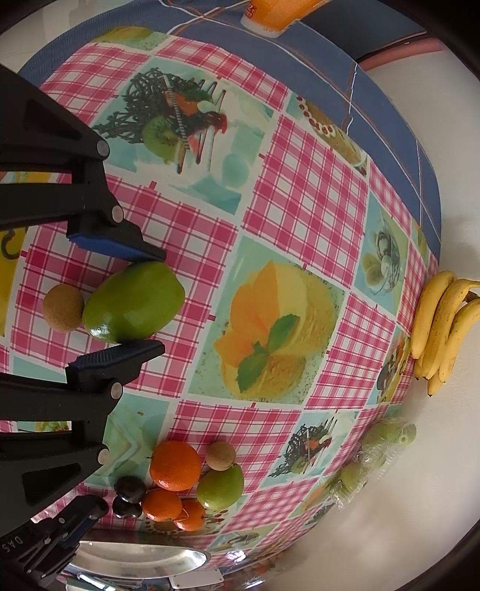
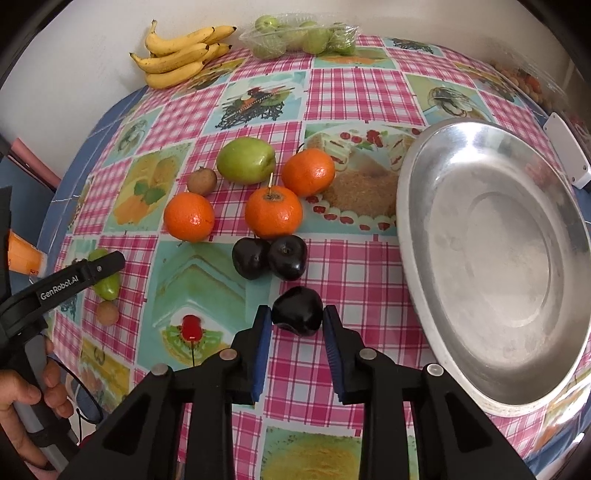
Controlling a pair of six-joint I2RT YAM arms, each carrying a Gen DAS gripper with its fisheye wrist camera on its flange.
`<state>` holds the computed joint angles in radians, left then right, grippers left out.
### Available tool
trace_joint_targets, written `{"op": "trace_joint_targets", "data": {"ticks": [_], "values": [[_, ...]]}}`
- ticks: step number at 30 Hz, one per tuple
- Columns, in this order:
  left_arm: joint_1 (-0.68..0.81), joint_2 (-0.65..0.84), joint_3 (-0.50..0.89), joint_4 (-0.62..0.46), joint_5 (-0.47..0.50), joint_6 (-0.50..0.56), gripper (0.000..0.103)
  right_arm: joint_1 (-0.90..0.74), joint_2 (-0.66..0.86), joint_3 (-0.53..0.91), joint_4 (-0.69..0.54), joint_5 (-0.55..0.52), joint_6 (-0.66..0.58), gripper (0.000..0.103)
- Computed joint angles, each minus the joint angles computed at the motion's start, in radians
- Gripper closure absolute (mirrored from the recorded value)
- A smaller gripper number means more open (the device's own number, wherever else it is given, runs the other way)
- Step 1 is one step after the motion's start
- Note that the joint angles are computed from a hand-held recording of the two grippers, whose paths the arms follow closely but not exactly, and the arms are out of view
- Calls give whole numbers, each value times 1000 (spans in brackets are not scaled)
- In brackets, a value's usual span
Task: Organize fruits
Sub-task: 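Close the right tool on the dark plum while the left tool grasps the green mango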
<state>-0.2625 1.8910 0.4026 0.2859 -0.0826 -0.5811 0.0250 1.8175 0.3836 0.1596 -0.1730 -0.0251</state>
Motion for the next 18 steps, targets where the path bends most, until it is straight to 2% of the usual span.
{"op": "trace_joint_targets", "data": {"ticks": [8, 18], "values": [[5, -62, -34, 3, -7, -8, 60, -50, -91, -22, -49, -56, -32, 74], [-25, -170, -67, -20, -69, -37, 62, -100, -198, -44, -100, -121, -58, 74]]}}
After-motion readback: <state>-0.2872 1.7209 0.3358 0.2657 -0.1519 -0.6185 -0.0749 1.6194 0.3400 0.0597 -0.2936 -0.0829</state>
